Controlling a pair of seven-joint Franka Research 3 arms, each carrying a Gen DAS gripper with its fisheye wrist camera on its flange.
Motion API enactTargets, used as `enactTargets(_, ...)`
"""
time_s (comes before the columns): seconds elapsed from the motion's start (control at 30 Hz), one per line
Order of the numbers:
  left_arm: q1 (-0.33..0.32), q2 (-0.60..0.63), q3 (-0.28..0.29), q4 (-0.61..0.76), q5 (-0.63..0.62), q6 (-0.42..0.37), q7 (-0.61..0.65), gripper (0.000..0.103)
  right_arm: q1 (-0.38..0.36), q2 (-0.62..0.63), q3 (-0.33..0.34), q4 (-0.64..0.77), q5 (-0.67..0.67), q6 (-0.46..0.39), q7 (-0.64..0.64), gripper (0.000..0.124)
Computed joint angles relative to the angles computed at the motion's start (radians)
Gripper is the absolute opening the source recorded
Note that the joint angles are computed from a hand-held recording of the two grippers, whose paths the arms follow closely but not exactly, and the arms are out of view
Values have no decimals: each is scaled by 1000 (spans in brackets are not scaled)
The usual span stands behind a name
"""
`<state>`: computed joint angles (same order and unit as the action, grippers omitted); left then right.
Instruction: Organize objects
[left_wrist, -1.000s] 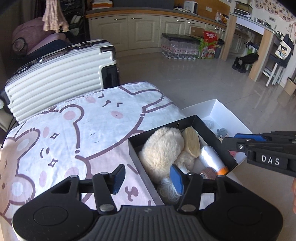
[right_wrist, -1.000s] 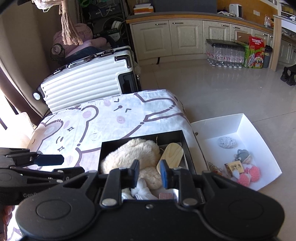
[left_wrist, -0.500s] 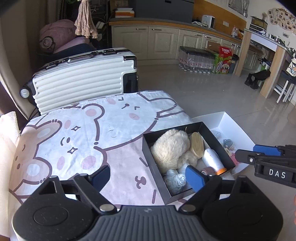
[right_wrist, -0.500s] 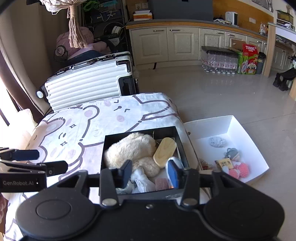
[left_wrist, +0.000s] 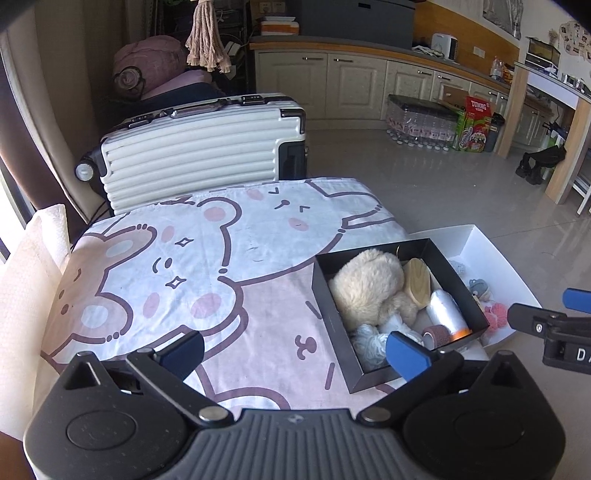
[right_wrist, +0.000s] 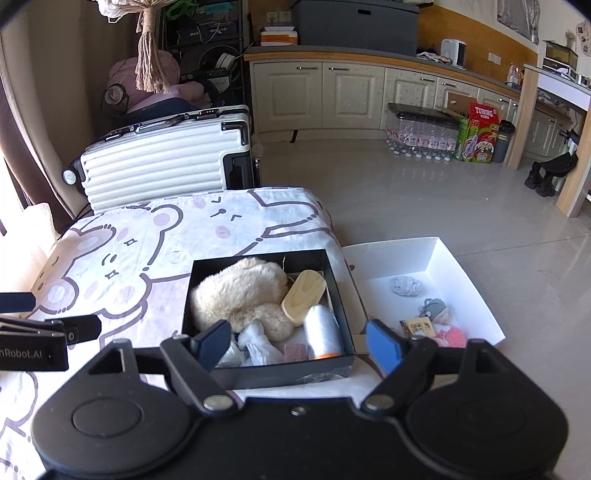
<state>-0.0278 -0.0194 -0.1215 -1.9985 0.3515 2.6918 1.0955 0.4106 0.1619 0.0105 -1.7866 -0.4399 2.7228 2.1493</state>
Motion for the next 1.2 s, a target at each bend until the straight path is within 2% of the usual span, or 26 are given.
enactTargets(0.13,-1,0,-2,1,15,-6,-8,103,0,-9,-4,-11,-17,-5,17,99)
enactTargets(0.3,0,1,-2,4,46,-18,-33,103,-2,-3,-1,-4,-29,-21,25,103)
enactTargets(0.67,12,15,7,8,6,-47,-24,103,9,29,-3,34,-26,-63,8,103)
enactTargets(1.2,10,36,5,19,-49,-47,43,103,19,54,-10,61,4,-103,-32,103)
